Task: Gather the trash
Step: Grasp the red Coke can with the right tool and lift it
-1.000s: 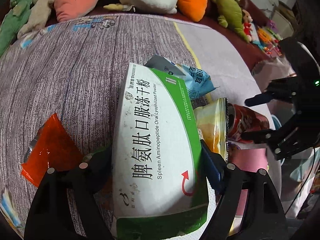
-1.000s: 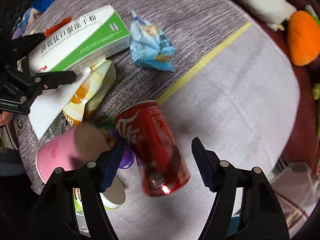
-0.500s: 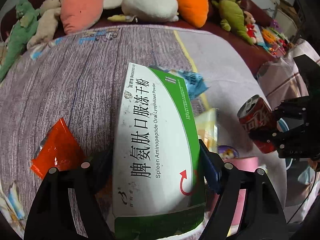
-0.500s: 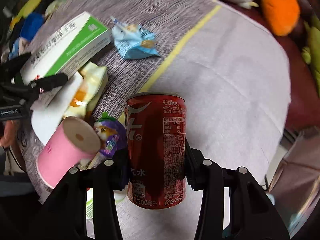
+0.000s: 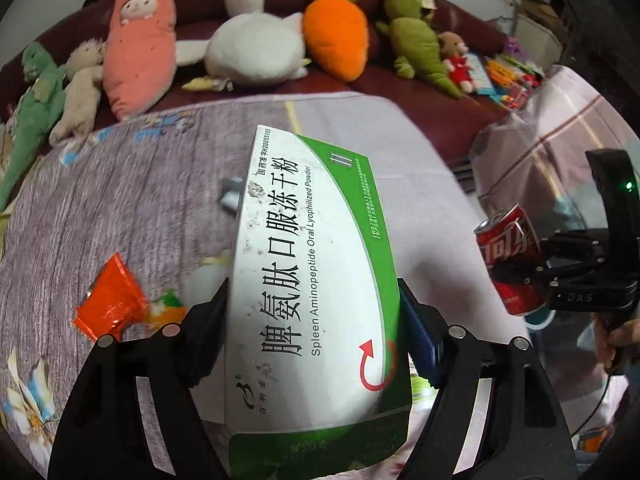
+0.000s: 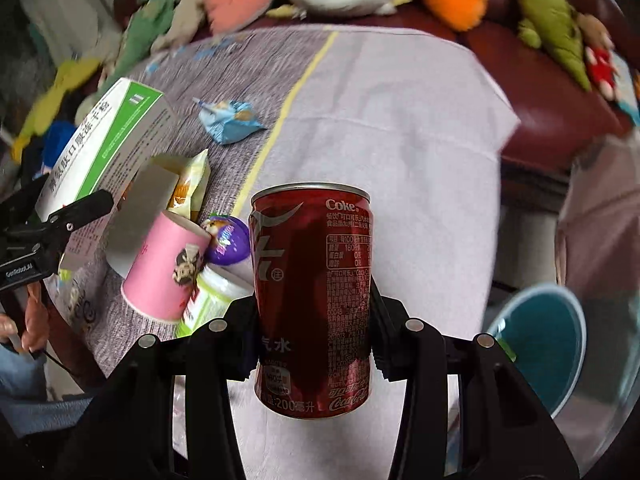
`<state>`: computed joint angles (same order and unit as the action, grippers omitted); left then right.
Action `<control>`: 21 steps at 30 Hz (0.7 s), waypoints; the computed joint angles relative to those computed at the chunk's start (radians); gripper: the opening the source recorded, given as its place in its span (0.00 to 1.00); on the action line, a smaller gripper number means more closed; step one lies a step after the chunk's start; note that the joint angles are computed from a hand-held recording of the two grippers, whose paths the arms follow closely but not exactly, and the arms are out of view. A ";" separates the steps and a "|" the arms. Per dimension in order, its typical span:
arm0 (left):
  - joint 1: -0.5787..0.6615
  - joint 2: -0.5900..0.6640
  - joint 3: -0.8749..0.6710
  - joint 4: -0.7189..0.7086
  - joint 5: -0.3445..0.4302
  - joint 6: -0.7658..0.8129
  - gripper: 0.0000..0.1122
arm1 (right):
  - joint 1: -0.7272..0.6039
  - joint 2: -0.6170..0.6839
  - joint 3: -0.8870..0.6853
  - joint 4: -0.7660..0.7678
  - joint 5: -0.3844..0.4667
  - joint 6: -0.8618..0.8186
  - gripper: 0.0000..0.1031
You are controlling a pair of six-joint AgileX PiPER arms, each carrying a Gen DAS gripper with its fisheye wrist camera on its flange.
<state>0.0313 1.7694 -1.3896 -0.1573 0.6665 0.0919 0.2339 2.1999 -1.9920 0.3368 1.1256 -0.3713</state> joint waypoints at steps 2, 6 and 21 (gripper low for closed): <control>-0.035 -0.007 -0.007 0.008 0.008 -0.020 0.69 | -0.031 -0.053 0.098 0.035 -0.048 -0.019 0.41; -0.119 0.001 -0.035 0.022 0.032 -0.054 0.69 | -0.127 -0.163 0.298 0.141 -0.138 -0.079 0.41; -0.474 0.308 -0.447 0.074 0.220 -0.147 0.69 | -0.533 -0.345 0.624 0.389 -0.292 -0.313 0.41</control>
<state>-0.4427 2.0773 -1.8368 -0.0830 0.8868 -0.0555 -0.2990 1.8554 -1.3682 0.7256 0.8340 -0.6842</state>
